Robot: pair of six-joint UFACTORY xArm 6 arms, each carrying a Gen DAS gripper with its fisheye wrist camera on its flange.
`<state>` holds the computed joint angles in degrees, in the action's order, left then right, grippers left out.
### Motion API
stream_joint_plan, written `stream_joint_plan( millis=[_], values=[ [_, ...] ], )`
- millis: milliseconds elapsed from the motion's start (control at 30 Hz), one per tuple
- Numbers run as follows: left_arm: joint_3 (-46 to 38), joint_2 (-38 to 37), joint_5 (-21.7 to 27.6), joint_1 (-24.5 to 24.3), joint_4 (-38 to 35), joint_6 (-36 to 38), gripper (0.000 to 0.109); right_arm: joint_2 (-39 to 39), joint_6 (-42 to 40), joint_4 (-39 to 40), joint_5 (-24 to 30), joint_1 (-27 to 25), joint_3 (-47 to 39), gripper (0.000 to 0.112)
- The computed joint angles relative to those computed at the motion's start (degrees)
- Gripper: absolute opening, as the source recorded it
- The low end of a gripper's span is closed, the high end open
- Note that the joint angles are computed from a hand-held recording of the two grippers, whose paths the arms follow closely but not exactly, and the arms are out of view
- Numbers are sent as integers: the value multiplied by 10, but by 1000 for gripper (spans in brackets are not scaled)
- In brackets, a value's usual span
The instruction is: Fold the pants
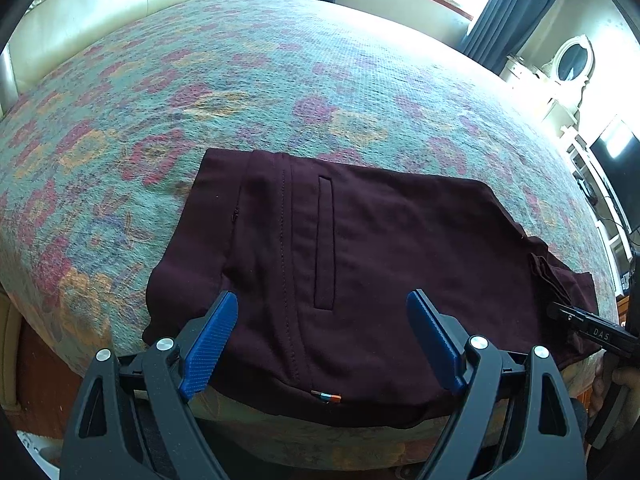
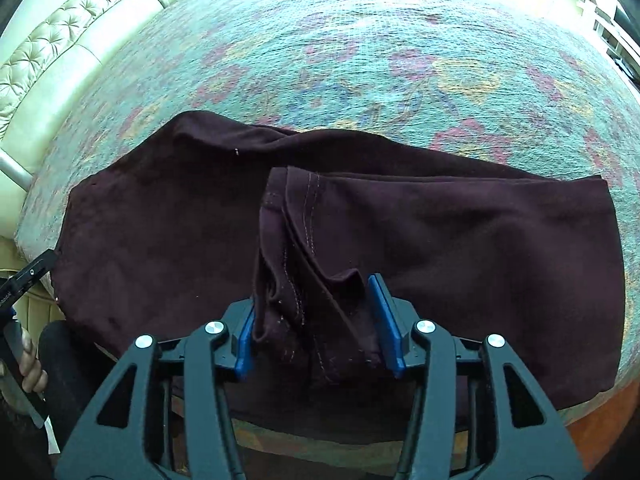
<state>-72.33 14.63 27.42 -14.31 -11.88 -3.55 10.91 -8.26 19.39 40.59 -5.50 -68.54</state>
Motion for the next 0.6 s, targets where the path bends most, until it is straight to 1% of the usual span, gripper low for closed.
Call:
stream_joint_plan(
  millis=[33,167,233,367,400,467,500,600],
  values=[
    [1,0,0,0,-2,0,85,-2,-10,15,-1,0,3,56],
    [3,-1,0,0,0,-2,85,-3,-33,71,3,-2,7,57],
    [4,-3,1,0,-2,-1,85,-5,-35,84,-3,1,11,58],
    [5,-3,-1,-1,-7,5,85,-15,-76,139,-17,1,22,58],
    [7,-4,-2,-1,-9,8,85,-19,-100,170,-8,-7,22,58],
    [10,-6,-6,-2,-14,15,85,-22,-154,238,30,-35,8,58],
    [11,-8,-9,-3,-11,15,85,-26,-179,267,46,-56,4,58],
    [12,-7,-13,-4,-3,13,85,-35,-222,325,63,-133,-5,58]
  ],
)
